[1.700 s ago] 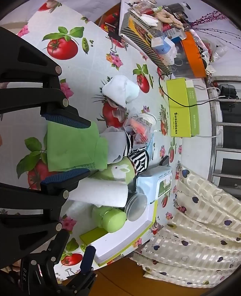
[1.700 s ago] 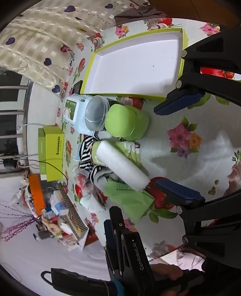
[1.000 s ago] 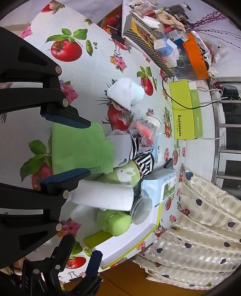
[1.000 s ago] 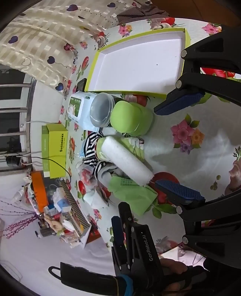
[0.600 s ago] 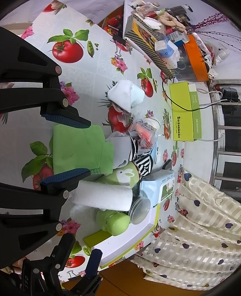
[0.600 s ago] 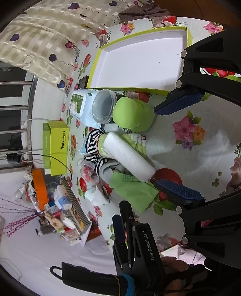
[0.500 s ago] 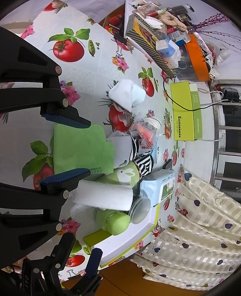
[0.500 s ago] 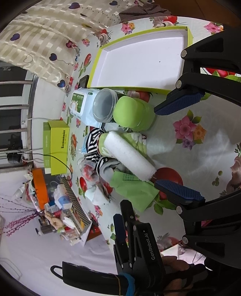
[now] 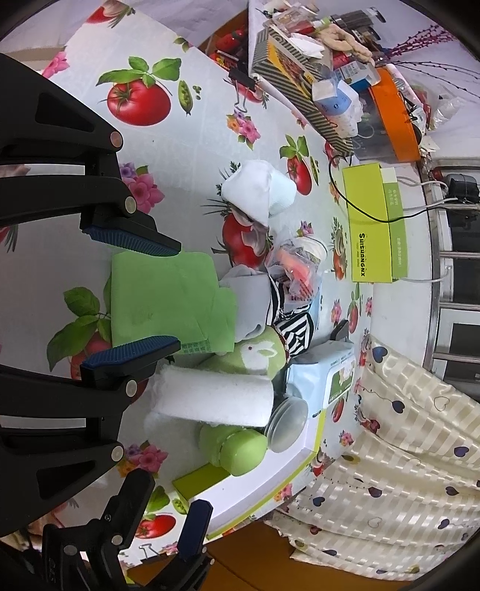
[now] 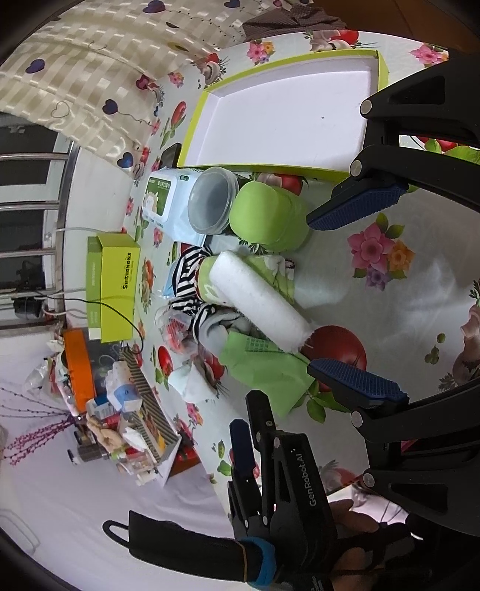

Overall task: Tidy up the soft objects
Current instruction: 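Move left tool to the green cloth while right tool approaches the white foam roll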

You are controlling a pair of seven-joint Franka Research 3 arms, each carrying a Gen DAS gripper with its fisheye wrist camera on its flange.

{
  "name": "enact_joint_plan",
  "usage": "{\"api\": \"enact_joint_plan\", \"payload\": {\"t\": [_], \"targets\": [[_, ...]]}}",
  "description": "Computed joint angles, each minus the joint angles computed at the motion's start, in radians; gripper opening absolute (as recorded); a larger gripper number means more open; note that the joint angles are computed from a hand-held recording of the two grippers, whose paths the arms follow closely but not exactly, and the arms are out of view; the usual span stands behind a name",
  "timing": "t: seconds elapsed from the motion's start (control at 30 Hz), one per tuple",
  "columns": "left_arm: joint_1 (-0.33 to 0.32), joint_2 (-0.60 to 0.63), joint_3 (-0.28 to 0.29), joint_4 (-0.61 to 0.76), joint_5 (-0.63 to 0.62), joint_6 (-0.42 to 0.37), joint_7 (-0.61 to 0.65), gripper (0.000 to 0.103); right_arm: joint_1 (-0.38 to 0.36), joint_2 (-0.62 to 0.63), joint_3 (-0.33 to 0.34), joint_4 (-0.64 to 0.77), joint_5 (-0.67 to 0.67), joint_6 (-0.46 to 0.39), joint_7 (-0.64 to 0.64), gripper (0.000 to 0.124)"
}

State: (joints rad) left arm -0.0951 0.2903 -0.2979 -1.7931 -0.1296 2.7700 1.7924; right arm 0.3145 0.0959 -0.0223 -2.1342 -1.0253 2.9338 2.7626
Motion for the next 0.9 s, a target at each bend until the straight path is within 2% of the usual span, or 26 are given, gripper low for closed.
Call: {"api": "enact_joint_plan", "payload": {"t": [0.33, 0.7, 0.9], "targets": [[0.006, -0.002, -0.004, -0.011, 0.004, 0.04, 0.008, 0.046, 0.0, 0.007, -0.005, 0.003, 0.013, 0.029, -0.012, 0.073], [0.037, -0.003, -0.042, -0.011, -0.082, 0.036, 0.08, 0.046, 0.007, 0.012, -0.014, 0.006, 0.02, 0.042, -0.012, 0.073], [0.01, -0.002, -0.008, -0.005, -0.051, 0.025, 0.041, 0.046, 0.013, 0.017, -0.028, 0.007, 0.022, 0.074, -0.006, 0.073]]}}
